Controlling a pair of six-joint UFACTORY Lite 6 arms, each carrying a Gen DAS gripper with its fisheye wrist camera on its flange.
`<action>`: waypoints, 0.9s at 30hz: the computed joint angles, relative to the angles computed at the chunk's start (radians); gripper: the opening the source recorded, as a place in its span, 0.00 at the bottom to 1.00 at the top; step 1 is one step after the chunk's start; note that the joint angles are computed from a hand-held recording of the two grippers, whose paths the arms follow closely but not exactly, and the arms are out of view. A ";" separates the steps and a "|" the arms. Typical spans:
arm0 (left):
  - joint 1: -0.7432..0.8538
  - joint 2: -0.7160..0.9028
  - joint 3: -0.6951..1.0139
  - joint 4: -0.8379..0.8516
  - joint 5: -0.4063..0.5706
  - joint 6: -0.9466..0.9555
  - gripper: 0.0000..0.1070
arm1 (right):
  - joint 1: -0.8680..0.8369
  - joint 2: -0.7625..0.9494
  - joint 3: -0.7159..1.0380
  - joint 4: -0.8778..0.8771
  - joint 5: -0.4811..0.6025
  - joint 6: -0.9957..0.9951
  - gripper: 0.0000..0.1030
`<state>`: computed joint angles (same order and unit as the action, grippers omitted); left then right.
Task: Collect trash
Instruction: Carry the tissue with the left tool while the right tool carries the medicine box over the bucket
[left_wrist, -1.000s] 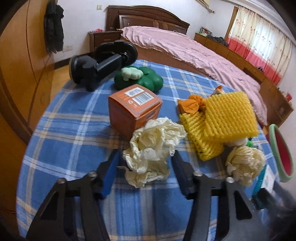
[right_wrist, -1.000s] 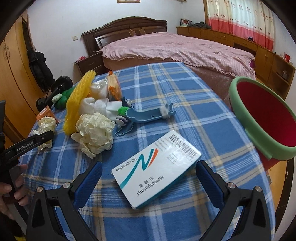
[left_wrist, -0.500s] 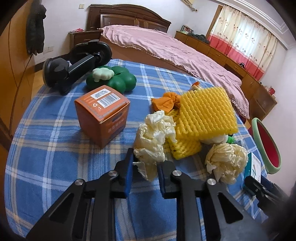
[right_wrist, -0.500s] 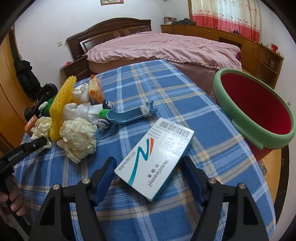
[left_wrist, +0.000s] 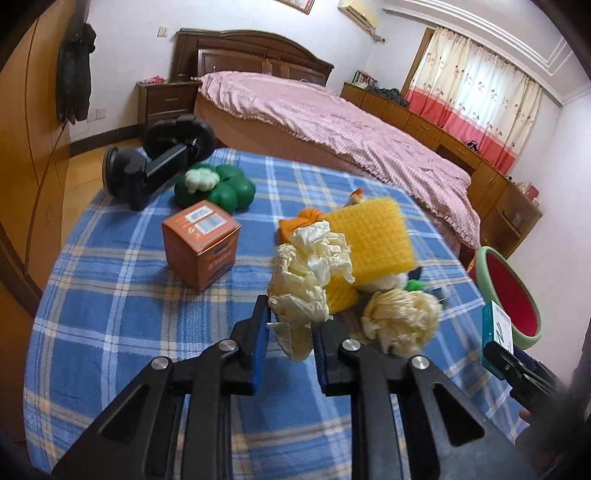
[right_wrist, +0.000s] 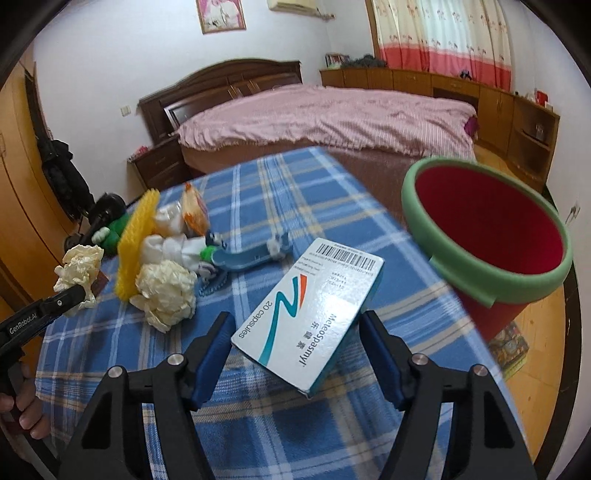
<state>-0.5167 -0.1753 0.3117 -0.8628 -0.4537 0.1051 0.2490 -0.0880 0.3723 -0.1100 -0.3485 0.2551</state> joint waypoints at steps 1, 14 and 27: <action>-0.027 -0.022 0.005 -0.074 -0.002 0.066 0.20 | -0.014 -0.032 -0.013 -0.041 0.004 0.021 0.70; -0.222 0.094 0.286 -0.433 -0.014 0.449 0.20 | -0.333 -0.189 0.007 -0.848 -0.020 0.608 0.70; -0.277 0.635 0.959 -0.749 0.147 0.868 0.20 | -0.771 0.106 0.304 -1.285 -0.223 0.829 0.70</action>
